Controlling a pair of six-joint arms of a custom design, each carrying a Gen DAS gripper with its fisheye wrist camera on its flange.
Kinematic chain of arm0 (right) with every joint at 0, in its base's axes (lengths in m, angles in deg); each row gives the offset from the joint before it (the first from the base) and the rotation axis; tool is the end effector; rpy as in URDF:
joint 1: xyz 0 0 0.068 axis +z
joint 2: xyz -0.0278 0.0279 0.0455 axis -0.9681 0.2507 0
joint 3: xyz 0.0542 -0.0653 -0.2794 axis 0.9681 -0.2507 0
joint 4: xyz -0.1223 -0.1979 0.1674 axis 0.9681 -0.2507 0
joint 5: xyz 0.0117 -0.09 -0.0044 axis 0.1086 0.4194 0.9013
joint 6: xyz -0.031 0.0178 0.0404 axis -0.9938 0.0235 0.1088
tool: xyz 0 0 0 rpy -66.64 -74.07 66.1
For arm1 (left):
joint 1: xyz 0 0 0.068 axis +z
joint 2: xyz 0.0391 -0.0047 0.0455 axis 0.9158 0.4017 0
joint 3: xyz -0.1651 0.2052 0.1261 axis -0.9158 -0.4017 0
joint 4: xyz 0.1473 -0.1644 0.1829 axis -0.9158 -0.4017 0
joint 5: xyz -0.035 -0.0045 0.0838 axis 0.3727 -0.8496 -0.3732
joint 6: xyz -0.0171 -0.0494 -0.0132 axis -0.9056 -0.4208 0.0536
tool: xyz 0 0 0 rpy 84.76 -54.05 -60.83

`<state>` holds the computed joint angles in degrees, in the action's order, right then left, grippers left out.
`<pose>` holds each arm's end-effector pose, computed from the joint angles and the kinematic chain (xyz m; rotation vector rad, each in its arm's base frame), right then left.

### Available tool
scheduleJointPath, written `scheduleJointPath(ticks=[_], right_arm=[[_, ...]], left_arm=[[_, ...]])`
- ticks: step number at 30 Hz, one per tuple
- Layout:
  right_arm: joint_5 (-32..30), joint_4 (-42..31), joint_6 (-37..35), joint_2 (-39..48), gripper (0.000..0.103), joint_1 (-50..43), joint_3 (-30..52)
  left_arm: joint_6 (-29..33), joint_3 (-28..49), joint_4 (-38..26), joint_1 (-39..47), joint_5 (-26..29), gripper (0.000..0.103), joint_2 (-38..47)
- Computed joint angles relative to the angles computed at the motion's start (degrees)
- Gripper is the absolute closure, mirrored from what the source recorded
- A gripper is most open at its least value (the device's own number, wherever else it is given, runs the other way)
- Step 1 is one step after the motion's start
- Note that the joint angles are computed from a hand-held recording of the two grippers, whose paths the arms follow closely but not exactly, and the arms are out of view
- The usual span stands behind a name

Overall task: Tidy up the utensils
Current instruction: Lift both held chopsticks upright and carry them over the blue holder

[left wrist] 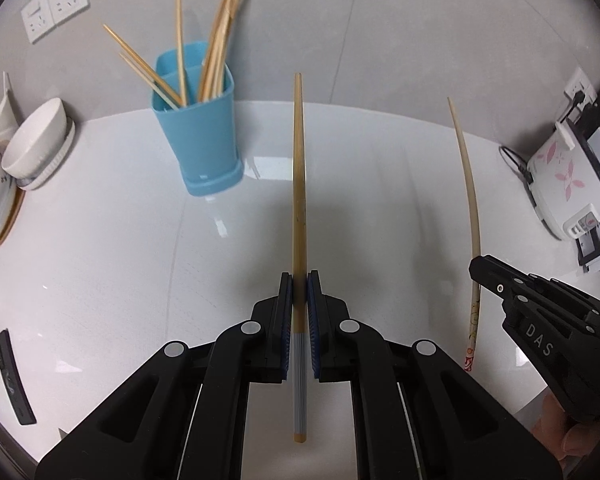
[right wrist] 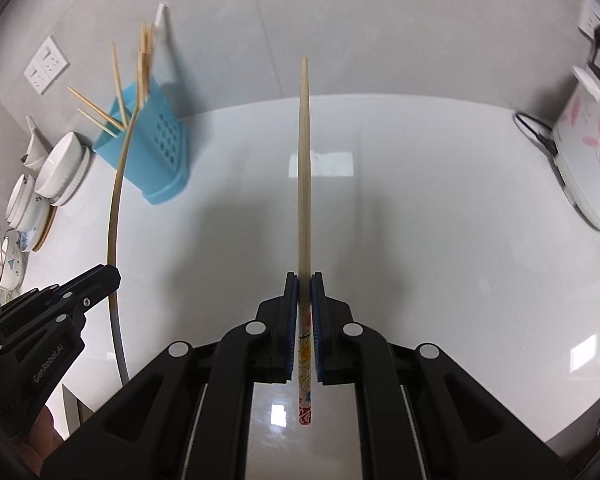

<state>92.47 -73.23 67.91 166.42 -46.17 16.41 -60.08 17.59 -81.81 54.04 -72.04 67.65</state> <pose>0.2821 0.1464 0.2620 0.7264 2.5735 0.0520 0.3525 -0.0857 0.2559 0.7274 2.5590 -0.3213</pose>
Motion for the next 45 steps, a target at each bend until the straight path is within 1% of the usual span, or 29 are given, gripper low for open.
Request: scheduleJointPath(ticks=[10, 16, 23, 29, 32, 36, 39, 41, 45], right_arm=[[2.1, 0.6, -4.2, 6.3, 0.097, -0.1, 10.2], [3.7, 0.9, -6.6, 9.8, 0.097, -0.3, 16.4], [4.6, 1.1, -10.2, 15.5, 0.097, -1.3, 26.0], [4.3, 2.0, -13.0, 19.9, 0.097, -2.5, 32.2], [3.7, 2.4, -14.2, 22.0, 0.097, -3.3, 34.9], [3.2, 2.7, -15.4, 24.5, 0.097, -4.3, 38.1], [2.9, 3.0, -16.2, 26.0, 0.097, -4.8, 39.9], [2.7, 3.4, -16.7, 27.0, 0.097, -5.2, 41.1], [2.4, 4.7, -17.4, 27.6, 0.097, -5.9, 41.3]], left_arm=[[2.0, 6.7, -1.3, 5.9, 4.9, 0.096, 1.8], [2.3, 12.1, -1.4, 8.2, 6.6, 0.096, 3.8], [0.9, 18.8, 0.1, 9.7, 7.7, 0.096, 7.9], [-1.6, 27.2, 0.5, 10.6, 10.2, 0.096, 14.4], [-3.2, 30.9, 1.8, 10.9, 11.9, 0.096, 17.5], [-5.9, 34.2, 5.5, 11.3, 15.2, 0.096, 20.6], [-7.5, 34.3, 9.9, 11.0, 16.6, 0.096, 21.4], [-8.1, 34.9, 11.4, 10.6, 17.6, 0.096, 22.3], [-9.7, 34.8, 16.8, 10.0, 19.6, 0.096, 24.3]])
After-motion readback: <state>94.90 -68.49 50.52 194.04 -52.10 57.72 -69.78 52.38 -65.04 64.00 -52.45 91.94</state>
